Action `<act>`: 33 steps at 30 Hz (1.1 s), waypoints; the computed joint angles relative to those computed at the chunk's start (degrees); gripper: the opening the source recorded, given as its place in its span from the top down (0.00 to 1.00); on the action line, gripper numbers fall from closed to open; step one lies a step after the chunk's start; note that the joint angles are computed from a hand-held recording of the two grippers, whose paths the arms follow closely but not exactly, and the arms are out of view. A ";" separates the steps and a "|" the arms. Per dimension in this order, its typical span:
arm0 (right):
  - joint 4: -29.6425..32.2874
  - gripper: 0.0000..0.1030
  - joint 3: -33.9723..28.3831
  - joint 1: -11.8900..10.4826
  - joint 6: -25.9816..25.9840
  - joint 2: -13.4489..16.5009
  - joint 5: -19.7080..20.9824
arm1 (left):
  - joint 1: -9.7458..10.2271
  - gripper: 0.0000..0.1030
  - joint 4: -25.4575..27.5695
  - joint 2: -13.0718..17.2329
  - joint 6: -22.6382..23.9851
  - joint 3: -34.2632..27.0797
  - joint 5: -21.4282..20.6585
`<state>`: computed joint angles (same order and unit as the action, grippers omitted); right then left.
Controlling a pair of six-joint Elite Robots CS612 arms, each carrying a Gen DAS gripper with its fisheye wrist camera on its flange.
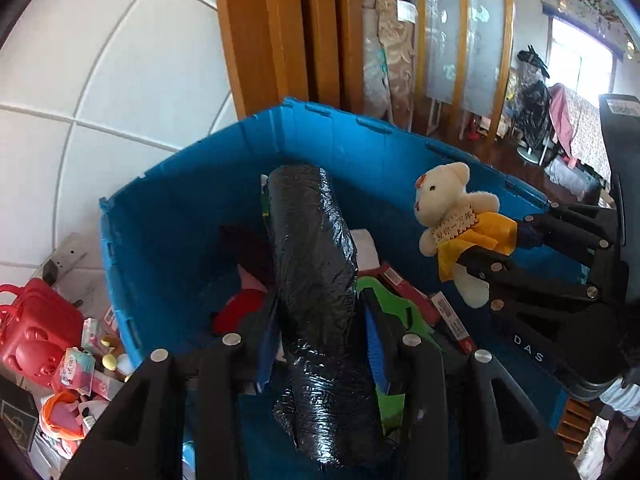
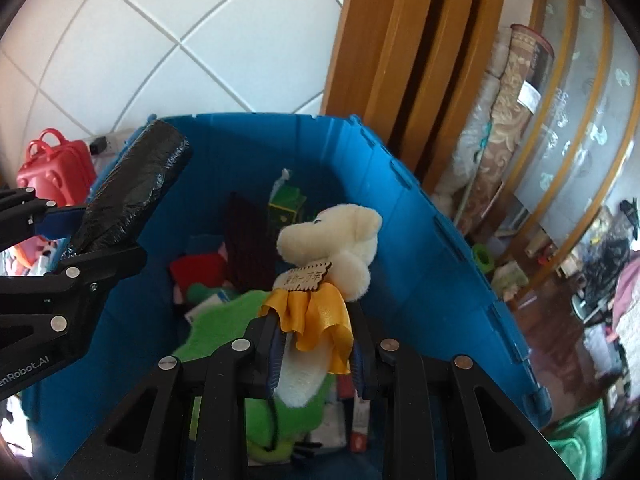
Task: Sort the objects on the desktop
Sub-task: 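Carry both items into the blue crate and open both tools to drop them, then withdraw both tools from the crate back over the heap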
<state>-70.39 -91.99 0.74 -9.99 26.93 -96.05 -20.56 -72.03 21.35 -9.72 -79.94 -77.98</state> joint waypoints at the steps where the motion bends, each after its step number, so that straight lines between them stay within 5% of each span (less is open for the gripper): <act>1: 0.73 0.74 -0.26 -0.52 -0.25 0.31 0.18 | -0.20 0.63 0.69 -0.24 0.33 0.72 -0.29; 6: 2.98 0.74 -0.40 -2.42 -0.45 0.98 1.12 | -1.11 0.61 3.71 -1.59 1.14 3.33 -0.37; 8: 3.77 0.74 -0.60 -3.40 0.38 0.95 4.08 | -1.38 0.50 3.41 -1.27 1.00 2.67 0.26; 10: 2.55 0.73 -0.77 -3.34 -0.29 1.35 2.84 | -1.35 0.43 3.38 -1.06 1.00 2.06 -0.28; 18: 1.03 0.72 -1.34 -3.28 -0.34 1.98 2.02 | -1.04 0.42 2.32 -1.04 0.78 2.53 -0.83; 20: 0.25 0.63 -1.09 -3.15 0.03 2.03 1.41 | -0.99 0.42 2.21 -0.93 0.36 2.24 -0.97; 22: -0.47 0.32 -0.70 -3.29 0.55 1.87 1.17 | -0.93 0.42 2.02 -0.81 0.07 2.02 -1.00; 24: -1.26 0.19 -0.62 -3.24 0.53 1.84 1.05 | -0.89 0.42 1.72 -0.56 -0.13 1.57 -0.66; 33: -3.03 0.04 -0.63 -2.65 0.54 2.14 -1.56 | -0.97 0.42 -0.52 1.63 -2.20 -3.61 1.67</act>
